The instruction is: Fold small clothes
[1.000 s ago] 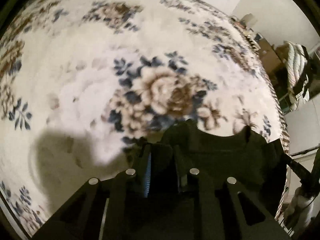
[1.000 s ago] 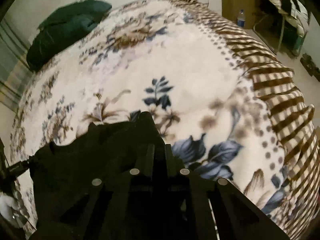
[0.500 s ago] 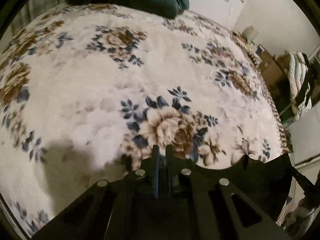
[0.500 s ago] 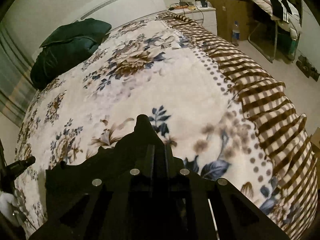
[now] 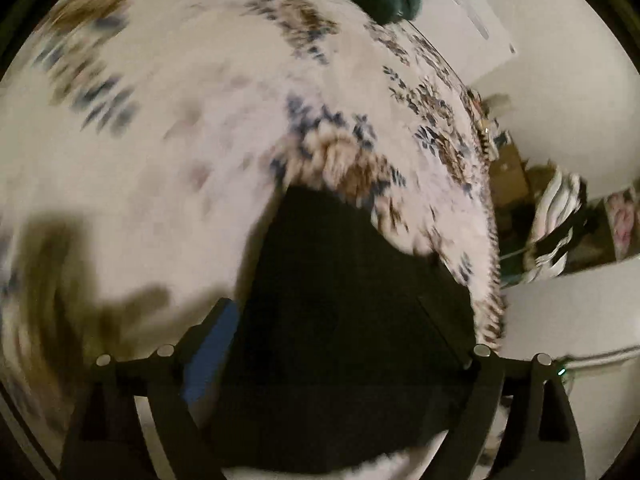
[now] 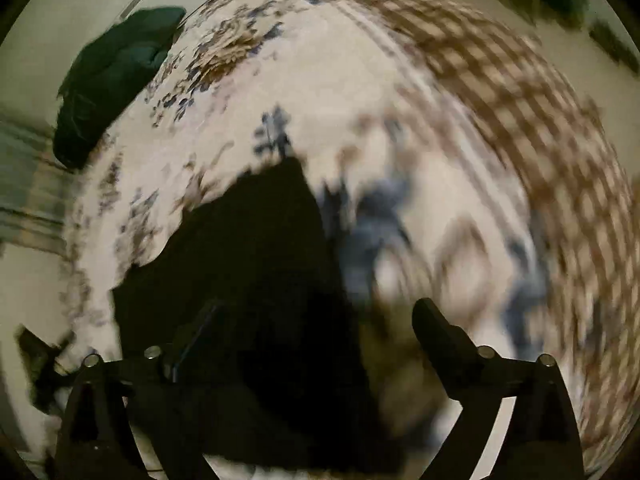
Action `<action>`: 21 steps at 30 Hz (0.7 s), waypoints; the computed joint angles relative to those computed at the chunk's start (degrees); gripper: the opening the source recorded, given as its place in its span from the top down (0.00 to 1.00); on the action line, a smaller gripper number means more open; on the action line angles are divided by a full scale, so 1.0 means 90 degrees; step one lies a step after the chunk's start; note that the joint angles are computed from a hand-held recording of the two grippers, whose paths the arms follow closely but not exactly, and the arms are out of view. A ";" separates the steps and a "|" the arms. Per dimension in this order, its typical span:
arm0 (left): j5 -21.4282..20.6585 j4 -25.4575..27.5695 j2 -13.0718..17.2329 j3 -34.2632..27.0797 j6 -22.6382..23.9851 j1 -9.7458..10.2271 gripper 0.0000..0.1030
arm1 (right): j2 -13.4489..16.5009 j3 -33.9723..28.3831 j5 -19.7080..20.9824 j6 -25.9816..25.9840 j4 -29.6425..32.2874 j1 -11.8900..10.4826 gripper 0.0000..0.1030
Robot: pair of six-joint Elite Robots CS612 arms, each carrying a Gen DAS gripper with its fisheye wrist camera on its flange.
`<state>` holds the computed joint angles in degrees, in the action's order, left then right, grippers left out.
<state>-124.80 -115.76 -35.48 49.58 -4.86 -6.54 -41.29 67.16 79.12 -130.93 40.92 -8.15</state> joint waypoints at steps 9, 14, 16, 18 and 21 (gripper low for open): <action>-0.1115 -0.1679 -0.0935 0.2585 -0.2186 0.0251 0.06 | -0.0870 0.2641 -0.1484 0.3848 -0.3635 0.0340 0.00; -0.1070 -0.2858 -0.0728 0.2874 -0.2837 0.0020 0.06 | -0.0559 0.2691 -0.1061 0.4350 -0.4950 0.0581 0.00; -0.0849 -0.3122 -0.0636 0.2842 -0.3216 -0.0038 0.06 | -0.0581 0.2842 -0.0850 0.4726 -0.5626 0.0608 0.00; -0.0691 -0.3413 -0.0547 0.2807 -0.3663 -0.0067 0.06 | -0.0653 0.3045 -0.0765 0.5051 -0.6349 0.0609 0.00; -0.0373 -0.3548 -0.0517 0.2770 -0.4022 -0.0123 0.05 | -0.0659 0.3072 -0.0779 0.5152 -0.6683 0.0606 0.00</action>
<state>-128.16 -147.69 -40.13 74.51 -41.06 -7.64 -47.23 94.81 72.11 -84.56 -19.22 -2.69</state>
